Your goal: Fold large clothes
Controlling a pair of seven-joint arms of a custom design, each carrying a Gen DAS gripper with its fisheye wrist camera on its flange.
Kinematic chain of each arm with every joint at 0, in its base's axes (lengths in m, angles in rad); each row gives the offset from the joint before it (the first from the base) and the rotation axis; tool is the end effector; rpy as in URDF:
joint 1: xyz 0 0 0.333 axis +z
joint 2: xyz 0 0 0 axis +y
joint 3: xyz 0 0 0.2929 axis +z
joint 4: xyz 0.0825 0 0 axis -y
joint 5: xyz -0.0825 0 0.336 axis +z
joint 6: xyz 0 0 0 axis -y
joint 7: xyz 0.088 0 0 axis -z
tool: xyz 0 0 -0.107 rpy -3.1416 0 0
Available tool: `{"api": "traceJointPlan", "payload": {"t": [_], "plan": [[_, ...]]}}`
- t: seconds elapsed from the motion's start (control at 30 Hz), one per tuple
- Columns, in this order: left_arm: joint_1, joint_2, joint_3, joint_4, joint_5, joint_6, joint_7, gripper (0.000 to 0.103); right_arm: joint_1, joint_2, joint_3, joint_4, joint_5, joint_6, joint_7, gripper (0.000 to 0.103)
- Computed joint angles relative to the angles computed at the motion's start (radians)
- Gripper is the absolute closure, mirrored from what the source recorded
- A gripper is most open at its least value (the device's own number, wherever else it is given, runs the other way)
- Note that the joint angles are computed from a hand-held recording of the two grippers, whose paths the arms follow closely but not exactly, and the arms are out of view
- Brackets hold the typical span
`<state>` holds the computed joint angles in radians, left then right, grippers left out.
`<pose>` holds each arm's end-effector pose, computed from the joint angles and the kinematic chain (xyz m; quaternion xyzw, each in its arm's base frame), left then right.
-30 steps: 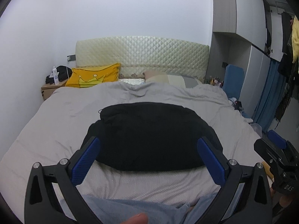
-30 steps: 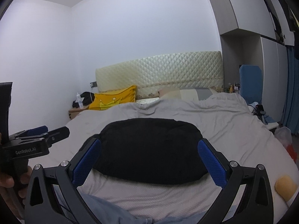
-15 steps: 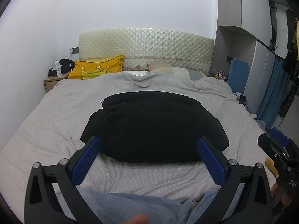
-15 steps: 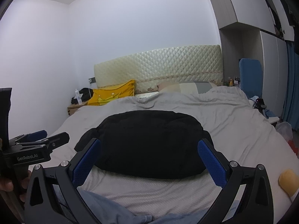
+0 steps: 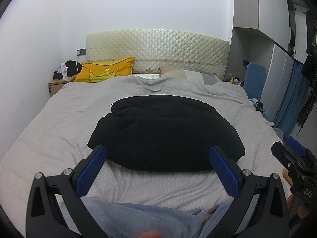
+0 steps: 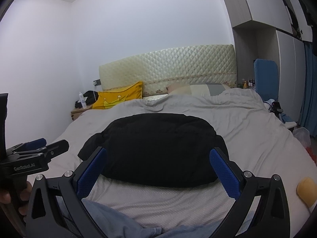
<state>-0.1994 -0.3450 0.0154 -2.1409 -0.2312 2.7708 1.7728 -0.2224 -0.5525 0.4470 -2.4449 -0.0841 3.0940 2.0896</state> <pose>0.4565 -0.0736 0.6535 -0.5532 0.6854 -0.3899 0.2688 0.3889 0.1383 0.6137 -0.5525 0.6247 -0.3395 0.4350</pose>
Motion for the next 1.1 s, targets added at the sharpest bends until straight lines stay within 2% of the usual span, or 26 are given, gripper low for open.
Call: {"api": "traceJointPlan", "payload": {"t": [0.27,0.53,0.67,1.1], "plan": [[-0.001,0.004,0.008,0.01,-0.025,-0.023,0.025,0.0,-0.027,-0.005,0.028,0.007,-0.018,-0.01,0.029,0.0],[0.001,-0.007,0.009,-0.006,-0.03,-0.01,0.036,0.0,-0.048,-0.021,0.049,0.011,-0.04,-0.015,0.056,0.0],[0.0,-0.013,0.011,-0.014,-0.031,-0.002,0.032,0.0,0.002,-0.011,0.007,0.007,-0.028,-0.007,0.035,0.0],[-0.008,-0.026,0.021,-0.024,-0.031,0.005,0.034,0.0,-0.016,-0.029,0.022,0.004,-0.024,-0.015,0.03,0.0]]}}
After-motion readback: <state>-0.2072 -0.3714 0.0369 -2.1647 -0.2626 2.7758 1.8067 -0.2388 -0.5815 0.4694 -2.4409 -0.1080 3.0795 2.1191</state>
